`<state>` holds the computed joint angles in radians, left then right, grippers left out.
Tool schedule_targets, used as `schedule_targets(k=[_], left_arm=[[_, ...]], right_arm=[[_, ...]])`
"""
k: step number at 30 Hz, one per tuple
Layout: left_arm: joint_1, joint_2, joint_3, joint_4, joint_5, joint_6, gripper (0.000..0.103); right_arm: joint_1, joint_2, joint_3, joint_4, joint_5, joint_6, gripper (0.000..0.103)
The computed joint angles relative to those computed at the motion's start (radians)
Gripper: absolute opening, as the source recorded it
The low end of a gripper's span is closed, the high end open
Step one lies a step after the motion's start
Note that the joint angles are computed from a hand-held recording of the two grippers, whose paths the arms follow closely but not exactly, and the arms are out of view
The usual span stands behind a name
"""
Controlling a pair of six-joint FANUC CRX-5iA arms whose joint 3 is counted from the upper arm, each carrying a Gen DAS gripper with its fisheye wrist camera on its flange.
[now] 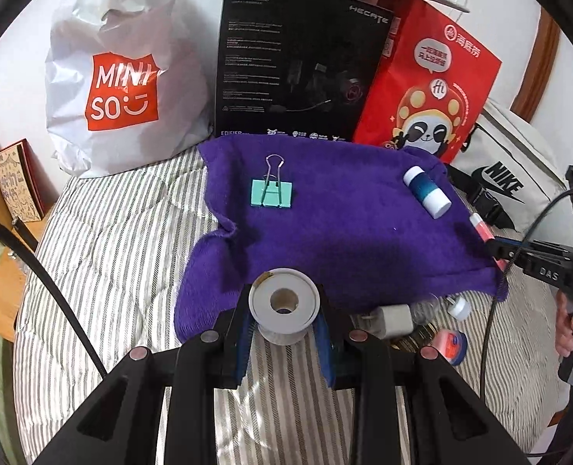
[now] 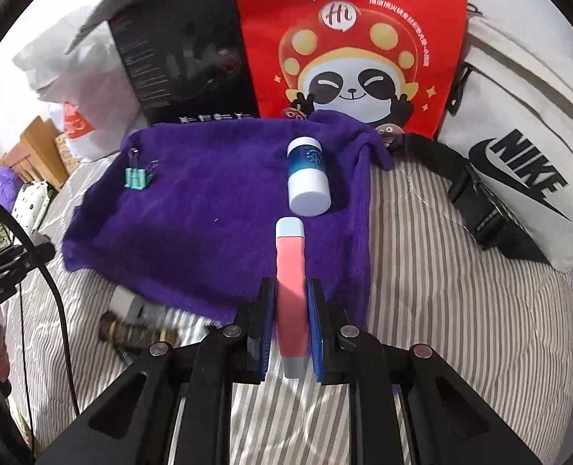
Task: Organize rigid objects
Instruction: 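Place the pink tube on the towel below the bottle with the right gripper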
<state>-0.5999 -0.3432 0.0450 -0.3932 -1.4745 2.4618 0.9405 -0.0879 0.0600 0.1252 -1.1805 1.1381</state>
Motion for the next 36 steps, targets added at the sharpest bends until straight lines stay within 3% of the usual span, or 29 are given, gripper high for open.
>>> schedule_targets(k=[14,26,36], left_arm=[[0.132,-0.011,-0.063,0.091,0.088,-0.104,0.027],[0.152,-0.015,-0.079,0.11,0.092,-0.109,0.027],[0.153,-0.009,-0.084,0.106,0.114,-0.094,0.027]], right_arm=[[-0.028,0.141,0.074,0.007,-0.037,0.002,0.017],[-0.03,0.148,0.064,-0.003,-0.018,0.037,0.017],[-0.05,0.12,0.069,-0.061,-0.013,0.071,0.029]])
